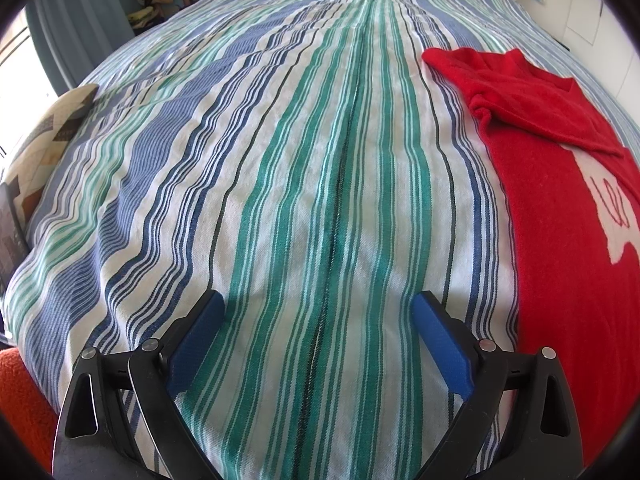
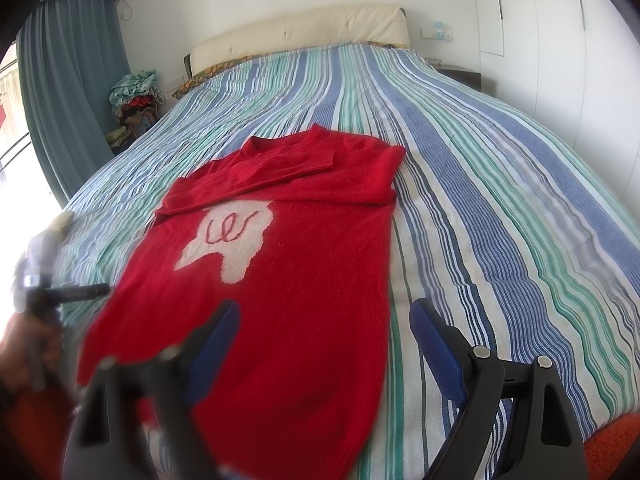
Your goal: Fold small clothes
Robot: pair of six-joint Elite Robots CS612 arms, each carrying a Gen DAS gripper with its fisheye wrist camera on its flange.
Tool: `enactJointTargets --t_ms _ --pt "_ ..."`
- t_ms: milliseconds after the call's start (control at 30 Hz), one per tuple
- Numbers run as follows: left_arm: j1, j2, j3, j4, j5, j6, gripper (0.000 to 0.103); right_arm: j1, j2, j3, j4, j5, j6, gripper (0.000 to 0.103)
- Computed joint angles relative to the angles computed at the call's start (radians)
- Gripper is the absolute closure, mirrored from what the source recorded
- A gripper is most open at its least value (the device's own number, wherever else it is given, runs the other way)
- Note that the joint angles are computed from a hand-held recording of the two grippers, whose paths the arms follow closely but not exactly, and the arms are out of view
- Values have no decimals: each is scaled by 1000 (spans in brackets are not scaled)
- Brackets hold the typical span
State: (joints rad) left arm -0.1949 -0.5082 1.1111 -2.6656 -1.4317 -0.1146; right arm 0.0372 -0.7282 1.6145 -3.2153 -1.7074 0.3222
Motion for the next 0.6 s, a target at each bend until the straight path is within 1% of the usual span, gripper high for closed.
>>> enactJointTargets --t_ms 67,100,133,200,267,300,333,367,433,500,567,600 --pt "1 -4 1 13 -5 -4 7 0 0 0 0 0 -1 17" --pt "4 -10 4 25 -21 -10 7 -1 0 0 -1 2 1 17" --pt "10 -18 10 31 -58 -14 8 -4 -2 2 -3 10 7 17" --pt "27 -38 28 35 -169 -17 8 -15 -15 15 -21 34 26 17" --pt "43 -60 50 48 -303 2 8 -26 -37 38 -37 27 38 17" --pt "51 -70 62 61 -372 20 8 -32 -50 47 -18 24 40 17" --pt "57 -78 72 79 -435 40 8 -40 -64 55 22 35 45 17" --pt "60 -85 81 101 -489 58 8 -51 -78 61 76 67 55 17" --pt "62 -97 101 151 -566 92 8 -76 -100 67 196 173 82 17" --pt "56 -109 121 197 -606 131 9 -97 -108 69 302 300 92 17" --pt "47 -120 137 236 -634 181 11 -108 -105 68 370 395 104 17" --pt "43 -122 140 259 -643 208 16 -113 -101 67 398 437 113 17"
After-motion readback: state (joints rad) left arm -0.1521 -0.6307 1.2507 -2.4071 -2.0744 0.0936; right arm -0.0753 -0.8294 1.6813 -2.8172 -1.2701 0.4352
